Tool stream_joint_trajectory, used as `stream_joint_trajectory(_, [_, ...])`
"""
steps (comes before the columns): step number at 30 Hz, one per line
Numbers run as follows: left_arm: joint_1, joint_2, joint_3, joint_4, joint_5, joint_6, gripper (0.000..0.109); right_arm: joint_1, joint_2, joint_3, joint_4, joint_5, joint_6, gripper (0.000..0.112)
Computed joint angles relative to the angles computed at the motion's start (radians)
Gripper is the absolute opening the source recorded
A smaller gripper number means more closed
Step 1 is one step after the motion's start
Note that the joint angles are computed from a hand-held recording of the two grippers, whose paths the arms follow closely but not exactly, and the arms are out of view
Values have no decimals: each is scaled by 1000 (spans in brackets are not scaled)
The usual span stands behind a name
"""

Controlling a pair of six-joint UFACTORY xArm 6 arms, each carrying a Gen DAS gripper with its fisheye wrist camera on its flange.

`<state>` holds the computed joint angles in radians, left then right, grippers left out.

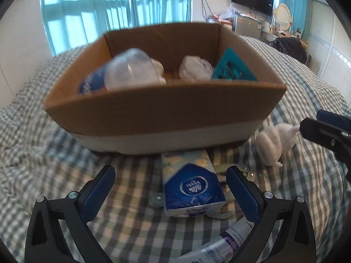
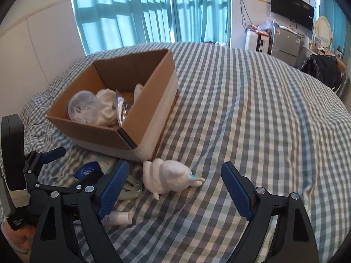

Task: Organize objects
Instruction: 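Grasp the Vinda tissue pack with the left gripper, then grasp the white figurine with the right gripper while the left lifts the tissues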

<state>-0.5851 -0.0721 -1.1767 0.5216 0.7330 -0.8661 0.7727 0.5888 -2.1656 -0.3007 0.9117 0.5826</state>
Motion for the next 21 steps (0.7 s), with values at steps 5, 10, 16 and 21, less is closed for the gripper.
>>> stream_joint_trajectory(5, [-4, 16, 16, -27, -16, 25, 99, 10, 36, -35, 2, 38, -13, 86])
stream_joint_trajectory(10, [4, 1, 46, -104, -48, 98, 61, 21, 84, -97, -8, 76, -25, 86])
stream_joint_trajectory(16, [3, -49, 88, -111, -56, 116, 54, 29, 149, -187, -15, 125, -26, 86])
stream_joint_trajectory(21, [1, -99, 124, -100, -40, 94, 53, 39, 240, -323, -50, 192, -44, 86])
